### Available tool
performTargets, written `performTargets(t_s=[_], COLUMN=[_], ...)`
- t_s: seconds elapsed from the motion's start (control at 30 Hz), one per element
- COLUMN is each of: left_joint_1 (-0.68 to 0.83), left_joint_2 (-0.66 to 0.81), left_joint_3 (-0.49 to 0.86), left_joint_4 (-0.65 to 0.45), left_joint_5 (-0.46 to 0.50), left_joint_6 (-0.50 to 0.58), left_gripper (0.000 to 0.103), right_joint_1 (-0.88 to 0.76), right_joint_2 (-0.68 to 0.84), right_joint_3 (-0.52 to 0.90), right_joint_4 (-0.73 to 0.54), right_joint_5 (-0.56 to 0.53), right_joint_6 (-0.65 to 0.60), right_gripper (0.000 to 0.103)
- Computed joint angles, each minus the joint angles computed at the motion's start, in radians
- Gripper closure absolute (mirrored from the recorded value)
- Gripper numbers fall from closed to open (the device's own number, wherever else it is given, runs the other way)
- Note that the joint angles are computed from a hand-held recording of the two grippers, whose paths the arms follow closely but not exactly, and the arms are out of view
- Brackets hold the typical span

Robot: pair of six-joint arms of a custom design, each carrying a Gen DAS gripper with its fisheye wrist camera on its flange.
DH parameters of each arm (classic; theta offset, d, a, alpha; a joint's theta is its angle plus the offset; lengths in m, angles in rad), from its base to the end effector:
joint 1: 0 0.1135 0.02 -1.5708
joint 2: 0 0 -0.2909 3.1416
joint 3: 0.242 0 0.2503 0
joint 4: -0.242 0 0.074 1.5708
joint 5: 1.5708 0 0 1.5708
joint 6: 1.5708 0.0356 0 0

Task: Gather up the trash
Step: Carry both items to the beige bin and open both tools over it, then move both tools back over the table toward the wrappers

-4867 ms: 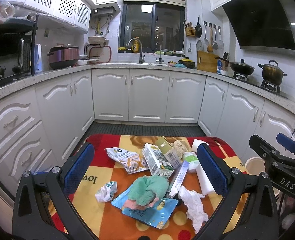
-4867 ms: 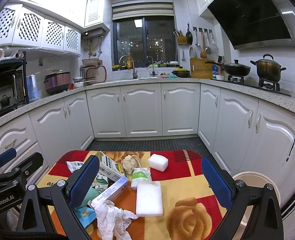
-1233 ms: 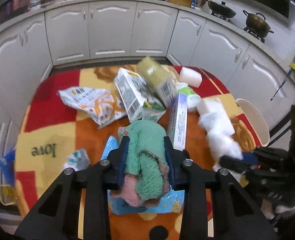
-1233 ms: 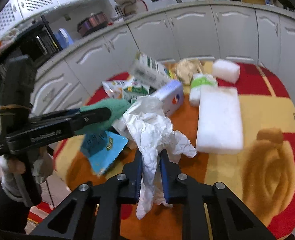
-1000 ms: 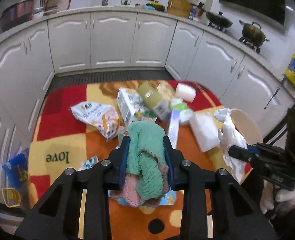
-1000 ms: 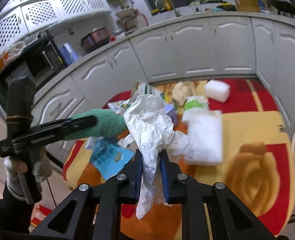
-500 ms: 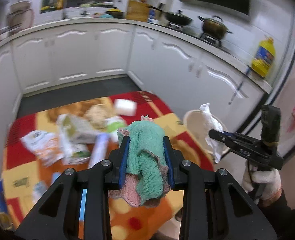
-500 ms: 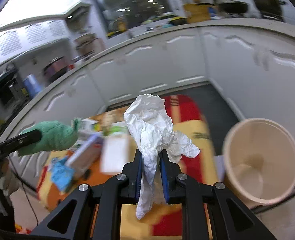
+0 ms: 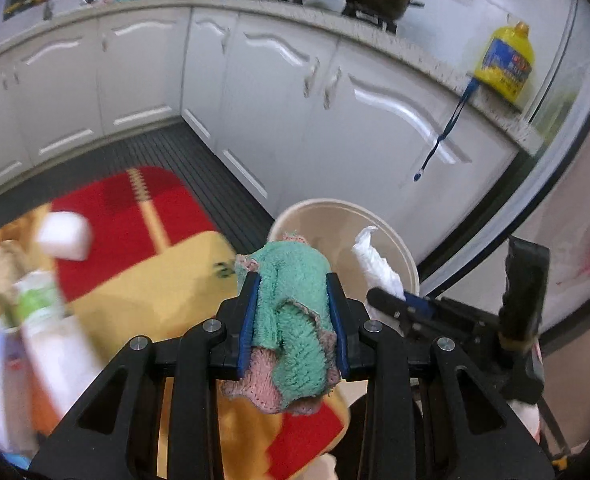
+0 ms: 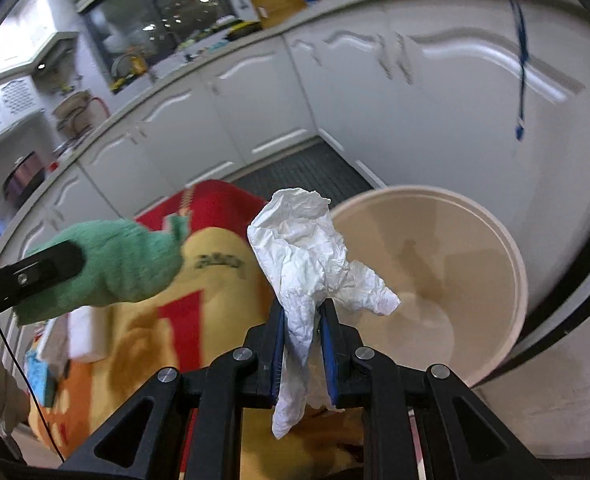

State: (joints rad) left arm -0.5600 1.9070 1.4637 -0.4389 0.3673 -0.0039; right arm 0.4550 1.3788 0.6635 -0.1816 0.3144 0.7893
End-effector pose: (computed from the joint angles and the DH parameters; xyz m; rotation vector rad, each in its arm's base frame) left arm 0.3570 -0.2389 0.2553 0.8439 2.3516 -0.6935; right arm 0.2335 0.1020 0.2007 0.5335 2.3569 0.1818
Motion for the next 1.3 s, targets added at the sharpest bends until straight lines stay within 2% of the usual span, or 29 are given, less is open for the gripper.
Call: performTargets(t_s=[0.13,0.23,0.33,0.4,0.53,0.7,0.8,1.0,1.1,1.17,1.3], left_joint_1=[-0.075,-0.104,-0.12,-0.126,-0.125,-0.109,-0.08,-0.017,0.022,0.05,0.118], left_joint_2=[0.138,0.238,0.302,0.315,0.31,0.209,0.116,-0.059,-0.147,-0.197,-0.313], left_joint_3=[0.123,0.216,0.272,0.276,0.264,0.147,0.039,-0.168,-0.269,-0.323,-0.447], left_joint_4=[-0.009,-0.018,-0.016,-0.006,-0.016,0.023,0.063,0.178,0.227,0.251,0.307], left_joint_5=[-0.055,-0.046,-0.051,-0.069,-0.072,-0.12,-0.166,-0.233,-0.269,-0.267,-0.265], left_joint_6=[-0.045,-0.077,-0.096,-0.1,-0.089,-0.072,-0.068,-0.05,-0.026,-0.015,0.033], left_gripper=[0.073,0.069,0.057,0.049,0.046,0.046,0.046,0.046,0.046,0.046,0.046], right_joint_1=[-0.084,-0.14,-0.185,-0.19,-0.206,-0.189,-0.134,0.037,0.113,0.154,0.244], right_joint_2=[0.029,0.055,0.069,0.057,0.054,0.037,0.012,0.015,0.039,0.052,0.104], right_joint_3=[-0.033,-0.051,-0.07,-0.089,-0.103,-0.11,-0.092,0.045,0.117,0.145,0.235], right_joint_4=[0.038,0.066,0.086,0.092,0.099,0.118,0.096,-0.011,-0.054,-0.063,-0.114], right_joint_5=[-0.03,-0.044,-0.051,-0.054,-0.081,-0.083,-0.037,0.105,0.158,0.181,0.225], right_joint_6=[-0.017,-0.021,-0.01,0.001,-0.003,-0.016,-0.01,0.009,0.021,0.035,0.058], right_gripper=[0.087,0.085,0.056,0.056,0.056,0.056,0.056,0.056,0.05,0.044,0.044])
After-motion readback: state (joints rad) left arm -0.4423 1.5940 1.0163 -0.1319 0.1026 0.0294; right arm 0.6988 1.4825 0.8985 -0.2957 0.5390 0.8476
